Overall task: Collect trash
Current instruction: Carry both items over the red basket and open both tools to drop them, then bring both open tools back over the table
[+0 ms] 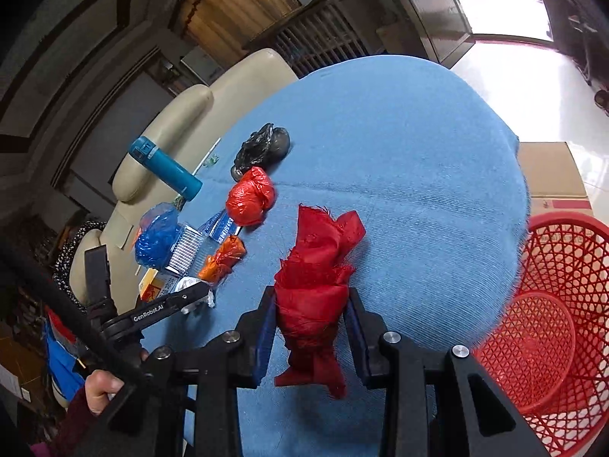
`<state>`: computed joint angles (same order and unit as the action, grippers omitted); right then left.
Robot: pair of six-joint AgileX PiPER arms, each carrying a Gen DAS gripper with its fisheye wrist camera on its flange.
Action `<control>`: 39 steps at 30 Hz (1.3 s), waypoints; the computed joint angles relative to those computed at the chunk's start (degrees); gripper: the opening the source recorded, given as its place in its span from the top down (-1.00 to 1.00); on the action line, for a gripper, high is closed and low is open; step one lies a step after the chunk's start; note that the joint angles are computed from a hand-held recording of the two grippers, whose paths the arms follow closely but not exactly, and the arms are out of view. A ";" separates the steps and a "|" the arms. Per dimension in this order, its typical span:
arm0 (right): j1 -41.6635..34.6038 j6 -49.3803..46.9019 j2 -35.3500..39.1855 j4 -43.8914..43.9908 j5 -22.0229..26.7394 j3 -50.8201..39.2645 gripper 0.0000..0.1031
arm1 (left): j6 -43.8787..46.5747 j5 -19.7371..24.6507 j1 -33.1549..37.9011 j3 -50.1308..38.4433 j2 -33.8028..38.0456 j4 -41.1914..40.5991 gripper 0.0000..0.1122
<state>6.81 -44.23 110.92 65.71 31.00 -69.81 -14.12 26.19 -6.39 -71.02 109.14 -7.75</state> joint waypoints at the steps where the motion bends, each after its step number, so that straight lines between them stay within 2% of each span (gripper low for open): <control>1: -0.22 -0.47 -0.59 0.06 -0.22 0.62 0.29 | -0.21 -0.40 -0.27 0.85 -0.77 0.47 0.18; 8: -4.69 -7.73 -5.72 5.96 -0.60 6.21 0.29 | 0.52 -1.03 -4.40 6.30 -6.93 0.13 0.18; 13: -10.60 -11.16 -9.94 7.86 -0.53 10.73 0.29 | 3.08 0.91 -11.53 3.81 -8.29 1.05 0.18; 15: -13.66 -12.88 -10.90 8.72 0.33 12.03 0.29 | 3.68 3.36 -15.72 0.98 -8.22 2.30 0.18; 19: -21.24 -15.18 -12.52 8.97 4.02 14.37 0.28 | 9.53 8.66 -21.42 -7.60 -4.35 -0.73 0.18; 27: -32.22 -16.21 -11.70 7.13 8.09 15.30 0.28 | 12.15 19.48 -30.18 -30.72 9.68 -1.07 0.15; 31: -34.16 -14.35 -9.92 4.88 8.75 14.43 0.24 | 11.32 24.22 -31.95 -39.54 15.94 -0.74 0.03; 32: -34.70 -13.92 -9.30 4.45 9.09 14.13 0.24 | 11.42 25.15 -31.89 -41.26 17.20 -0.69 -0.07; 33: -34.81 -13.13 -8.92 3.75 9.09 13.91 0.22 | 11.09 25.99 -32.04 -42.55 18.10 -0.33 -0.17; 34: -34.93 -12.21 -8.37 3.12 9.34 13.54 0.00 | 10.71 25.58 -32.29 -41.92 17.91 -0.19 -0.19; 36: -35.74 -13.17 -7.94 4.57 10.61 13.76 -0.31 | 11.25 25.37 -31.91 -41.02 17.44 -1.00 -0.20; 39: -34.89 -13.24 -8.56 4.47 9.18 14.22 -0.31 | 11.28 23.80 -31.40 -37.91 15.46 -0.62 -0.20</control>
<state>-28.09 -57.48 102.36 70.18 40.18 -55.59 -2.84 49.99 -37.79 -108.93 124.60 -8.38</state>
